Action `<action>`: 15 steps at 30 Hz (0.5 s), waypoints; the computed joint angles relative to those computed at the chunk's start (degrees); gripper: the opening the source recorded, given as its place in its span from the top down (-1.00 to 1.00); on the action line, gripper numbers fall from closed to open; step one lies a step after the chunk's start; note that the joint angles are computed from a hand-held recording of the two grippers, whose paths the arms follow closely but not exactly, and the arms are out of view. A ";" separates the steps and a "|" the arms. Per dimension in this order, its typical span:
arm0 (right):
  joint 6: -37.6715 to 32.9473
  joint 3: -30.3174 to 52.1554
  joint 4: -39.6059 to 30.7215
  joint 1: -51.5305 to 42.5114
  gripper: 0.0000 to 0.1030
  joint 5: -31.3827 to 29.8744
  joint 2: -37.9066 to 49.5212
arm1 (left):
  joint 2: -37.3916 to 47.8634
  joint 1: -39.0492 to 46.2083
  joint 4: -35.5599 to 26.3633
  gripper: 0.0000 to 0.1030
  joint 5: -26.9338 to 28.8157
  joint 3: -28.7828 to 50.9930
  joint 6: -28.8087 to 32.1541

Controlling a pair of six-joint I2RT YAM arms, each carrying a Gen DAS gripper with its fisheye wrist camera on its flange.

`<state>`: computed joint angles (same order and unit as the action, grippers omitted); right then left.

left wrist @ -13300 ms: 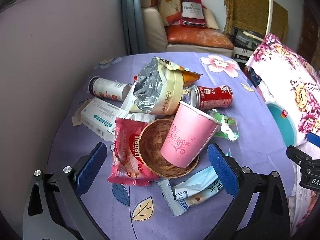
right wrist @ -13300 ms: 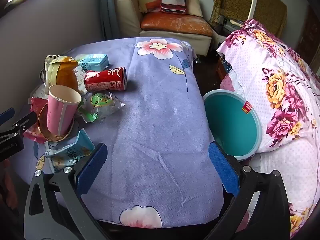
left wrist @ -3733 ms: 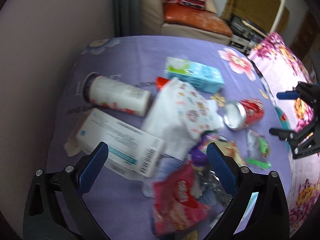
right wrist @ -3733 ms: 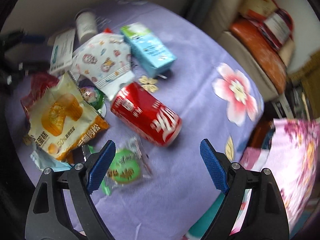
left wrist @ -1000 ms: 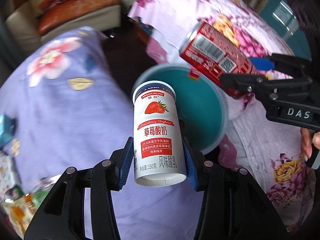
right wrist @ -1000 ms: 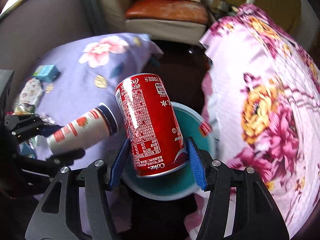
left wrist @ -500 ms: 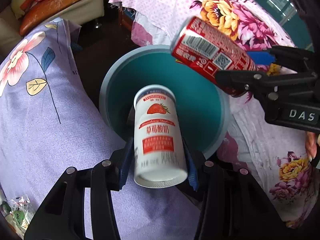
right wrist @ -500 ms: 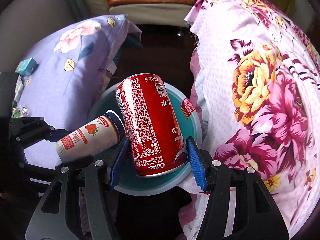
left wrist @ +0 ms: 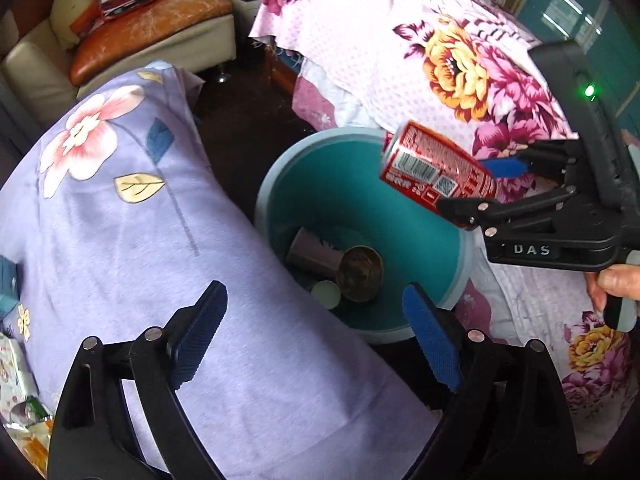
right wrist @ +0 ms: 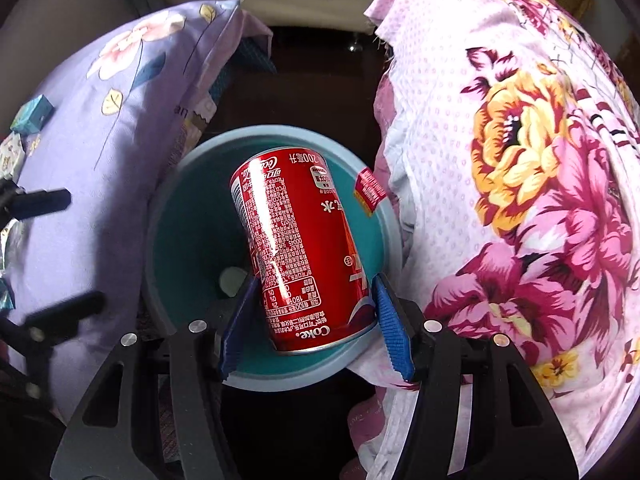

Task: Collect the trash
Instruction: 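Carry the yogurt bottle and Coke can over the teal bin and release both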

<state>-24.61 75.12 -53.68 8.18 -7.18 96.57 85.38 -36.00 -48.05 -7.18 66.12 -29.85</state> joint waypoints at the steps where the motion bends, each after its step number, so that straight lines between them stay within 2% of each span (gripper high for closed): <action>1: 0.45 0.21 -0.27 0.35 -0.09 0.13 0.13 | -0.73 0.17 -0.24 -0.75 -0.07 -0.38 -0.34; 3: 0.91 0.44 -0.60 0.54 -0.10 0.16 -0.04 | -2.38 0.65 -0.85 -0.75 0.07 -1.15 -0.82; 5: 1.45 0.53 -0.69 0.75 -0.32 0.24 -0.62 | -3.39 0.66 -1.66 -0.75 0.01 -1.27 -1.33; 6: 1.63 0.34 -0.52 0.90 -0.37 0.30 -1.08 | -4.51 0.81 -2.31 -0.75 -0.03 -1.61 -1.50; 15: 3.32 0.09 -4.20 3.48 -0.48 0.53 -6.75 | -13.88 0.68 -7.22 -0.75 -1.45 -4.79 -3.74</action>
